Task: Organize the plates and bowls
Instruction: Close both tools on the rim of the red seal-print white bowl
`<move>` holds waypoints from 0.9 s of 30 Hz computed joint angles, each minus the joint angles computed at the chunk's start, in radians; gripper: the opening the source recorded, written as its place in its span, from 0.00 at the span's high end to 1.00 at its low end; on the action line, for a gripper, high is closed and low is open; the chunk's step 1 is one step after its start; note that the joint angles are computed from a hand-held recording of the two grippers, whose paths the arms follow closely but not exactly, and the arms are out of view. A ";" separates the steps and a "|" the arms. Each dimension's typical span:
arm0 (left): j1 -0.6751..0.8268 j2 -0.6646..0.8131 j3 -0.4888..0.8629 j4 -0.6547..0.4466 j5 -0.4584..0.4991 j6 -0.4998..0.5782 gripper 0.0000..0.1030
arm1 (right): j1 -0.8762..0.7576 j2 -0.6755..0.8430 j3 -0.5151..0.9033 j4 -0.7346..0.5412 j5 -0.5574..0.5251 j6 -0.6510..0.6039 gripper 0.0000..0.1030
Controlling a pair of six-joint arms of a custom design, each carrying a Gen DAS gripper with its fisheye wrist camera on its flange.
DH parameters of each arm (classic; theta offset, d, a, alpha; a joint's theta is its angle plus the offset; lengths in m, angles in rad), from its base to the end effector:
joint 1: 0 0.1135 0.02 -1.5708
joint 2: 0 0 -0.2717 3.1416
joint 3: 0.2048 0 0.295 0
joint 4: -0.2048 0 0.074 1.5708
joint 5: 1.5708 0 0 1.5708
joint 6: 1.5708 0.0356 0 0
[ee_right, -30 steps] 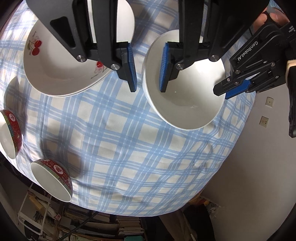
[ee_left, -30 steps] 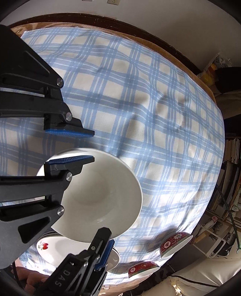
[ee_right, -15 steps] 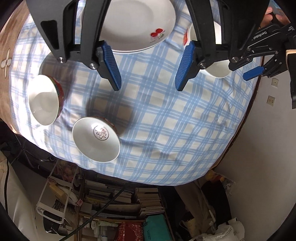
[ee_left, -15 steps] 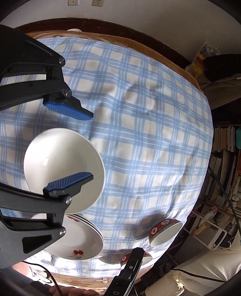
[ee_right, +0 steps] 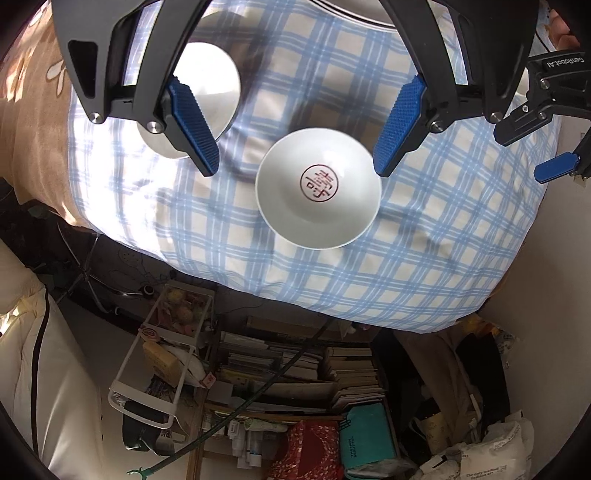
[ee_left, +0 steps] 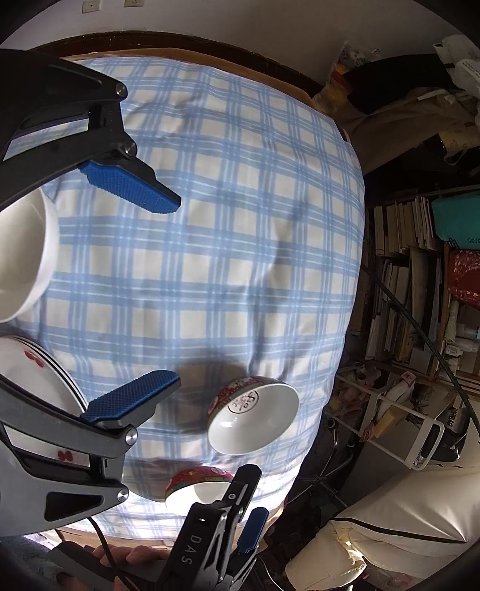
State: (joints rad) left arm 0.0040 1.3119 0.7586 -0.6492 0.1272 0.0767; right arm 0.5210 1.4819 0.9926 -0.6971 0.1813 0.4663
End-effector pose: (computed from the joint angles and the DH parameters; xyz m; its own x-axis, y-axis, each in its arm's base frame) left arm 0.2671 -0.0034 0.1734 -0.9270 0.0723 -0.3680 0.1131 0.9895 -0.0904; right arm 0.2807 0.1537 0.2003 -0.9119 -0.0135 -0.4101 -0.0234 0.9995 0.0193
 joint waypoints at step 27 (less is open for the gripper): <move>-0.250 0.560 0.304 0.103 0.022 -0.198 0.74 | -0.257 0.295 0.034 0.151 -0.342 -0.110 0.83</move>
State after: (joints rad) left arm -0.2460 1.8715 1.0626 -0.5461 0.1491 -0.1214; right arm 0.2644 1.7772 1.0262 -0.5460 -0.1602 0.3559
